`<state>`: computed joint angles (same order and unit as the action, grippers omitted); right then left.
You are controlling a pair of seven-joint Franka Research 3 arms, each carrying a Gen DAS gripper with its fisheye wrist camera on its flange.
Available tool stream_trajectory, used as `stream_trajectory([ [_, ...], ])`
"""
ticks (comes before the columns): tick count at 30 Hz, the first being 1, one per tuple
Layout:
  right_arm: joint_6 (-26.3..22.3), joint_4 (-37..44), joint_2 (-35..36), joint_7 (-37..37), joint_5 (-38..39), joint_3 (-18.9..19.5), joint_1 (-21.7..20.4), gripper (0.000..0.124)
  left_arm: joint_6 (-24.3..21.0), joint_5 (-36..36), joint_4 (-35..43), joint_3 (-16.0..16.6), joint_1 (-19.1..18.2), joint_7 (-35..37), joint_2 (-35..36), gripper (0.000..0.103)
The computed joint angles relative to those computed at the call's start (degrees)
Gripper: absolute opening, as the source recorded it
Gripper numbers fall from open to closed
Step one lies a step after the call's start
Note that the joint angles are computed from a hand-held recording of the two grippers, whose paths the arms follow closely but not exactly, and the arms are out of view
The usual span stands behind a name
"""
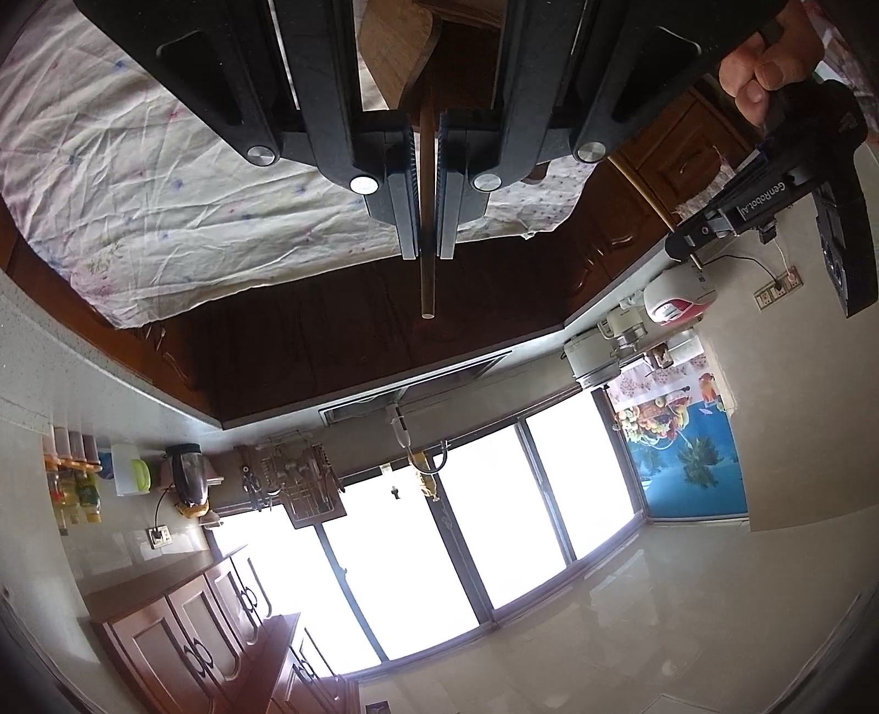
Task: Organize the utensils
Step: 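Lift the left tool's chopstick into the wooden holder while the right tool carries its chopstick there, then open the left tool releasing the chopstick in the holder while the right tool releases its chopstick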
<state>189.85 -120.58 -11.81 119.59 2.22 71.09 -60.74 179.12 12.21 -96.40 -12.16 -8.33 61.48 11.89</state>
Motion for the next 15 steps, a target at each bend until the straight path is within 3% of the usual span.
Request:
stream_trajectory([
  [2,-0.2,-0.1,0.6,0.3,-0.2,2.1,-1.9,0.006,-0.3,-1.0,-0.1,-0.3,0.1,1.0,0.6,0.005],
  [4,0.7,-0.7,0.1,1.0,-0.3,3.1,-3.1,0.006,0.4,3.0,-1.0,2.5,-1.7,-3.6,0.5,0.006],
  [7,0.4,-1.1,0.1,0.3,0.4,0.4,-0.3,0.006,0.0,0.2,-1.0,-0.3,0.5,-0.8,0.6,0.006],
  [15,-1.8,-0.6,1.2,2.9,-2.4,-1.6,1.2,0.006,-2.1,-1.0,0.1,-0.9,0.8,1.0,0.7,0.006],
])
